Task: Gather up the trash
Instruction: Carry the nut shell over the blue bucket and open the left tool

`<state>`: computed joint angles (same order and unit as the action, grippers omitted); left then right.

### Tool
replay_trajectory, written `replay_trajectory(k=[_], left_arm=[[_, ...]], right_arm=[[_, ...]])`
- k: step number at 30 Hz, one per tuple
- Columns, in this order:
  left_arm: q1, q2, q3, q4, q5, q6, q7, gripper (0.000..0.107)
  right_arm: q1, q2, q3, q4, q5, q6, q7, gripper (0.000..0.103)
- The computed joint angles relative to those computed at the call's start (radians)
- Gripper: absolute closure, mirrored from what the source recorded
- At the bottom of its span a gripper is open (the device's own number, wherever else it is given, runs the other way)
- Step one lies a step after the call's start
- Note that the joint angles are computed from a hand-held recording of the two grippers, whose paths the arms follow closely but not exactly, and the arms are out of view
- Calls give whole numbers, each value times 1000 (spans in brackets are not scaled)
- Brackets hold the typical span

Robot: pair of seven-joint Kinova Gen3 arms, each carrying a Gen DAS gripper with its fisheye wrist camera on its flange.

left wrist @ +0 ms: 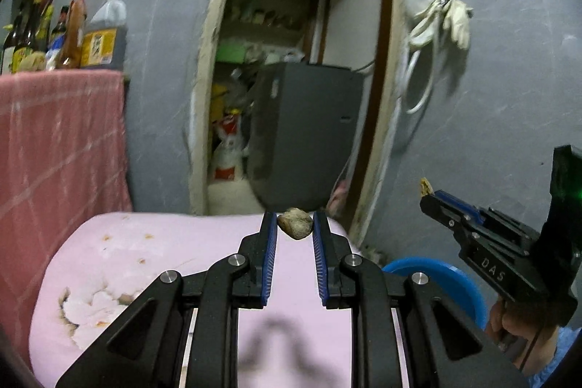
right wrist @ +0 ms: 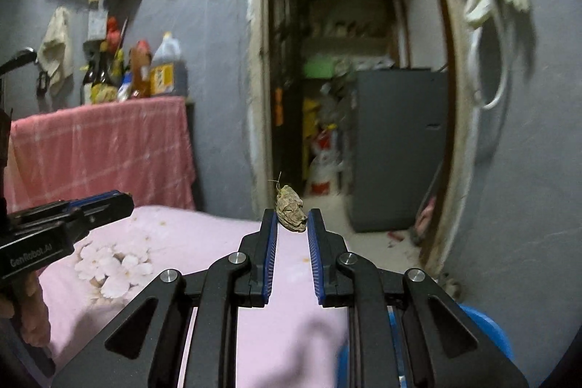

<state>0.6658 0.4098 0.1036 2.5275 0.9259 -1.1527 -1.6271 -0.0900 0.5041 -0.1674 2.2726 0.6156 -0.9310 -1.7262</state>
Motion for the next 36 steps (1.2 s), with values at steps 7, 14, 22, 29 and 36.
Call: replay_trajectory(k=[7, 14, 22, 29, 36], left_arm=[[56, 4, 26, -71, 26, -30, -78, 91], [78, 41, 45, -142, -2, -37, -114, 91], [78, 108, 50, -261, -48, 33, -150, 91], [66, 160, 45, -347, -84, 126, -163, 91], [29, 195, 29, -410, -120, 274, -141, 91]], right_arm=[[60, -20, 42, 125, -65, -204, 94, 88], [126, -10, 75, 204, -87, -338, 119, 88], [200, 25, 101, 239, -90, -392, 101, 88], [246, 21, 112, 195, -66, -258, 4, 87], [288, 27, 98, 107, 12, -68, -139, 87]])
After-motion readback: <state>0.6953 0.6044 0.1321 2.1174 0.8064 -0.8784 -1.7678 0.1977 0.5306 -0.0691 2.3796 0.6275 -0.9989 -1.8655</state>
